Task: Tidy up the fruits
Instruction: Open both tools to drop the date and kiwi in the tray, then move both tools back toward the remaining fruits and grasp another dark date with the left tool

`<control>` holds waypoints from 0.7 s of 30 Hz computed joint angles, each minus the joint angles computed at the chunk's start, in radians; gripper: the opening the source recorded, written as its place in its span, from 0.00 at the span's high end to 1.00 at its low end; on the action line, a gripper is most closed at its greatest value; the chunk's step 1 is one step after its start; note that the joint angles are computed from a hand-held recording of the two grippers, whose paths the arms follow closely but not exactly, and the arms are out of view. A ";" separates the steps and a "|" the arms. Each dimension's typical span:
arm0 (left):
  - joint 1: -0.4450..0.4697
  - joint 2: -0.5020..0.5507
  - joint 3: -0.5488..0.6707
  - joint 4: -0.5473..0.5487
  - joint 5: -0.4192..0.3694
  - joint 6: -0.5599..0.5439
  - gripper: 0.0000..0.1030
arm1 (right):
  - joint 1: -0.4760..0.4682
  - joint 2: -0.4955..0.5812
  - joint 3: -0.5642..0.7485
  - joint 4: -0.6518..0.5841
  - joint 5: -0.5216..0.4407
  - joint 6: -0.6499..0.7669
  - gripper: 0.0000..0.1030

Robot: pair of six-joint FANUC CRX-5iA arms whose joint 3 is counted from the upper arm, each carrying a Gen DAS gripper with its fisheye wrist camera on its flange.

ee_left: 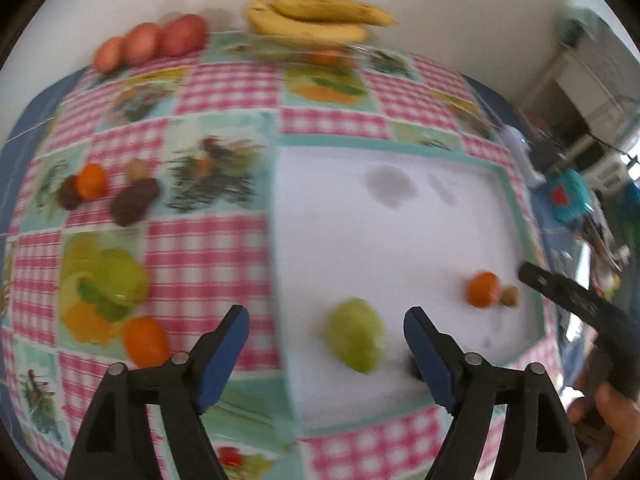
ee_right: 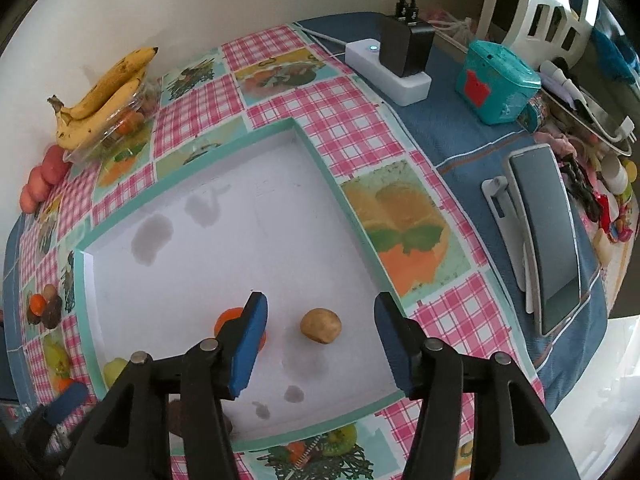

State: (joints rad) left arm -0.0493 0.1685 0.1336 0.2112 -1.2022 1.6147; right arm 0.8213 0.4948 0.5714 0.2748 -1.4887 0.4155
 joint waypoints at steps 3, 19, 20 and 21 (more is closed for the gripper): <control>0.021 -0.002 0.008 -0.046 0.013 0.046 0.00 | 0.000 0.012 0.012 -0.006 0.001 0.015 0.32; 0.178 -0.060 -0.011 -0.148 0.032 0.121 0.00 | 0.031 0.073 0.094 0.003 -0.014 0.078 0.12; 0.190 -0.066 -0.013 -0.154 0.033 0.123 0.00 | 0.034 0.080 0.104 0.007 -0.018 0.082 0.10; 0.205 -0.072 -0.013 -0.167 0.034 0.128 0.00 | 0.040 0.088 0.116 0.015 -0.019 0.089 0.10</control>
